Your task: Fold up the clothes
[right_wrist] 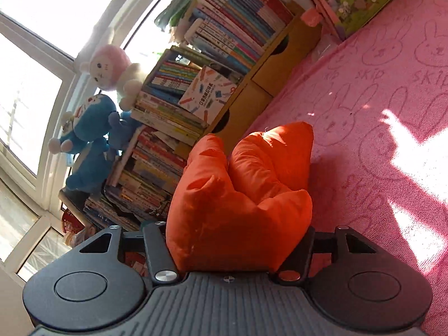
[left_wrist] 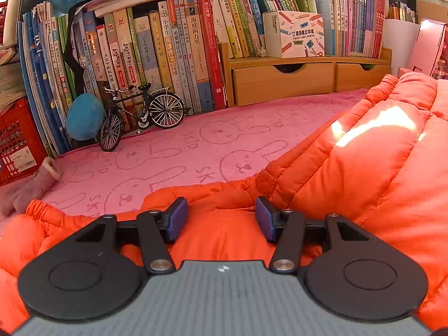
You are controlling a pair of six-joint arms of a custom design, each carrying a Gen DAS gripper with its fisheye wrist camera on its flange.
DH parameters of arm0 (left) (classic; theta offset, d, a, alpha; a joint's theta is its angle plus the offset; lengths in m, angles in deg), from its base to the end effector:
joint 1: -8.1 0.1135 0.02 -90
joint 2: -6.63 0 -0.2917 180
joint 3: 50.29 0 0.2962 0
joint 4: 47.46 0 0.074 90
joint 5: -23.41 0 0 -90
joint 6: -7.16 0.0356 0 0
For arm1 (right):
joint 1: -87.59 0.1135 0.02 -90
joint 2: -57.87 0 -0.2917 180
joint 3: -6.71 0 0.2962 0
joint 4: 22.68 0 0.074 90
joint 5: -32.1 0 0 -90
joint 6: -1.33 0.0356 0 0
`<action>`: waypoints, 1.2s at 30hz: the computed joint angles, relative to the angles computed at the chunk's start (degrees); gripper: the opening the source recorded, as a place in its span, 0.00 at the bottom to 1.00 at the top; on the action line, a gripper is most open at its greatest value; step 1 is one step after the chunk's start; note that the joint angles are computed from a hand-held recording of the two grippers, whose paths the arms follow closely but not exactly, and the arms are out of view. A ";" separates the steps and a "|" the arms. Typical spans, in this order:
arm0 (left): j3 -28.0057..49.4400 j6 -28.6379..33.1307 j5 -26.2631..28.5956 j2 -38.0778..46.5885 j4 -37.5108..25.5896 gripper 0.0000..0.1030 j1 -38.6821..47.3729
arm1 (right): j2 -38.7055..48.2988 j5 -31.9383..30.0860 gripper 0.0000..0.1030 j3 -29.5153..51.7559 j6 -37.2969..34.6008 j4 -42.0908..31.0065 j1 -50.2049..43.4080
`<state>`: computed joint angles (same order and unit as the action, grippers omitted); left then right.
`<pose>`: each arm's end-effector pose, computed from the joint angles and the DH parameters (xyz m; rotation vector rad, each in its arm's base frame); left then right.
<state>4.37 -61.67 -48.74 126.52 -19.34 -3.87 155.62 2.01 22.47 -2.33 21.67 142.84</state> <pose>0.3651 -0.0886 0.0324 0.7876 2.0478 -0.2551 0.1241 0.1249 0.0531 0.9961 1.6341 0.5058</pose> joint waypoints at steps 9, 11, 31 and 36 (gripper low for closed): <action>1.16 -2.14 3.53 -0.08 -2.33 0.52 1.76 | -3.81 16.54 0.45 30.00 -18.24 -53.37 8.55; 2.44 -3.32 6.75 -1.09 -6.49 0.51 3.58 | -0.19 17.67 0.45 34.91 -23.05 -55.79 8.90; 1.98 8.11 29.34 -6.34 -29.36 0.72 40.94 | 25.86 19.14 0.39 57.31 -83.24 -28.07 14.92; 4.34 9.84 32.15 -5.57 -34.41 0.71 43.65 | 31.22 16.45 0.38 63.07 -88.06 -28.56 15.29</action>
